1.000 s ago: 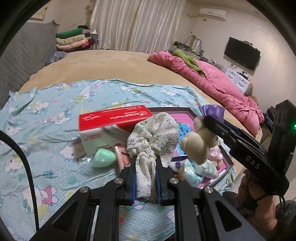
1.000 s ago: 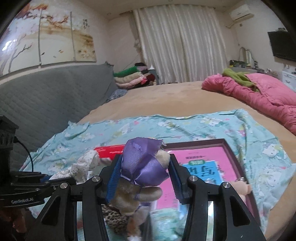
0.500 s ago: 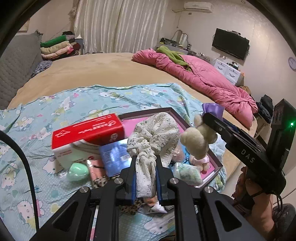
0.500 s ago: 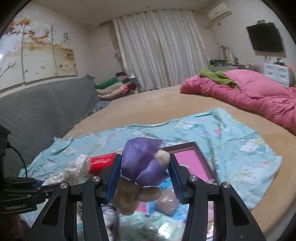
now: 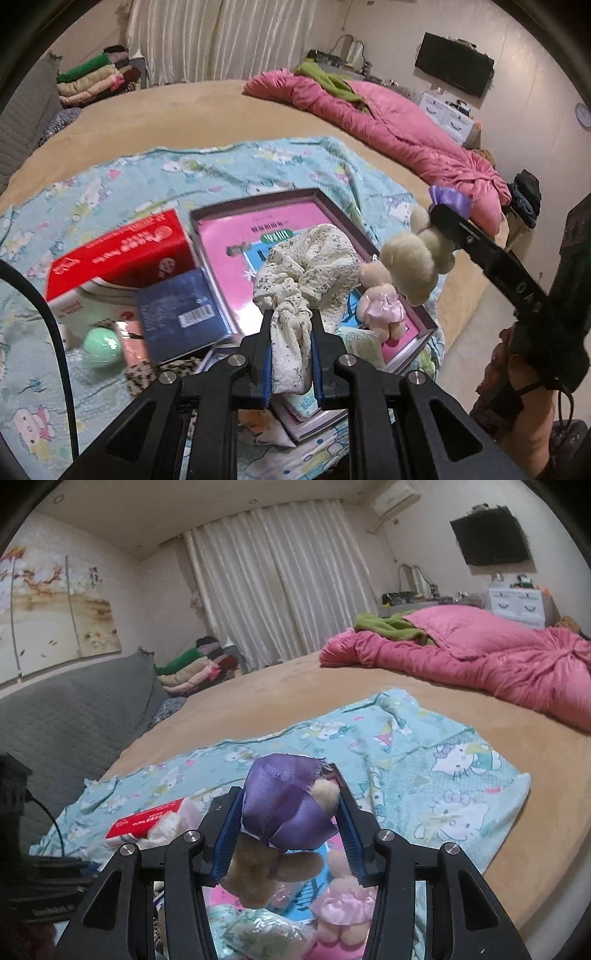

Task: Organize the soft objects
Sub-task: 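Lift and carry the scrunchie and purple-bowed bear over the pink book tray, then lower the scrunchie and bear onto the tray and open both tools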

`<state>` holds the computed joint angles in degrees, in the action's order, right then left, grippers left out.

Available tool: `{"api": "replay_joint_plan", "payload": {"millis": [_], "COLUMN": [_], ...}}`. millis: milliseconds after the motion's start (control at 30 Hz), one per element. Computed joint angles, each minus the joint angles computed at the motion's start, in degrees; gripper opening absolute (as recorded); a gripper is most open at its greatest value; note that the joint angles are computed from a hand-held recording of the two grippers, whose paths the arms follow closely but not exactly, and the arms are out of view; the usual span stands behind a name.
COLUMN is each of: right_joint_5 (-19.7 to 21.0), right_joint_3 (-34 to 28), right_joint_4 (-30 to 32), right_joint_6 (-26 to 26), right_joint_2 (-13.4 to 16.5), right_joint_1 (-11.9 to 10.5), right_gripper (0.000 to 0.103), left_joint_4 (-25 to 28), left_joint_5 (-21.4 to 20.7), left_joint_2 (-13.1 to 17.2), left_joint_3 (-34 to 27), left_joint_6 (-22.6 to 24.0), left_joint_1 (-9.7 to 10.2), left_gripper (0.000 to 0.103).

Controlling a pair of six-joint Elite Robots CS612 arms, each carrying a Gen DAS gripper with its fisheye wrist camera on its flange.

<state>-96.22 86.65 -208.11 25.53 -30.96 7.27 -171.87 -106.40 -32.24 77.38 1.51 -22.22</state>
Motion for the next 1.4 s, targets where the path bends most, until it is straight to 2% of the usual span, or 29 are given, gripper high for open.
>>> {"api": "replay_joint_plan", "payload": {"millis": [300, 467, 600, 700, 800, 900, 1033, 1167, 1300, 1400], "right_joint_5": [1.8, 2.5, 3.0, 3.7, 6.5, 8.5, 11.1, 15.0, 14.3, 11.7], "right_joint_3": [0.2, 0.5, 0.7, 0.7, 0.4, 0.1, -0.5, -1.6, -2.4, -2.9], "right_joint_4": [3.5, 4.6, 5.4, 5.7, 7.2, 8.4, 9.8, 13.6, 16.0, 17.4], "right_joint_6": [0.9, 0.8, 1.7, 1.6, 2.9, 3.3, 3.4, 2.8, 1.4, -0.2], "right_joint_2": [0.0, 0.0, -0.2, -0.1, 0.1, 0.3, 0.7, 1.3, 1.6, 1.6], "right_joint_1": [-0.5, -0.9, -1.1, -1.3, -1.8, -2.0, -2.3, -2.6, -2.2, -1.8], "right_gripper": [0.051, 0.051, 0.051, 0.051, 0.051, 0.051, 0.051, 0.051, 0.051, 0.051], "left_joint_4": [6.9, 6.7, 8.6, 7.7, 9.7, 9.2, 9.4, 8.8, 9.0, 9.2], "left_joint_5": [2.0, 3.4, 4.9, 6.3, 6.7, 6.6, 8.5, 9.3, 9.4, 9.2], "left_joint_2": [1.9, 2.2, 2.3, 2.6, 2.9, 3.0, 3.2, 3.4, 3.6, 3.9], "left_joint_3": [-2.7, -2.6, -3.2, -3.3, -4.2, -4.4, -4.9, -4.8, -4.9, -5.1], "left_joint_6": [2.1, 3.3, 3.2, 3.1, 2.9, 2.7, 3.1, 3.1, 3.5, 3.3], "left_joint_1": [-1.41, -1.98, -2.30, -2.37, -2.33, -2.26, -2.54, -2.77, -2.95, -3.03], "left_gripper": [0.017, 0.017, 0.017, 0.017, 0.017, 0.017, 0.017, 0.017, 0.017, 0.018]}}
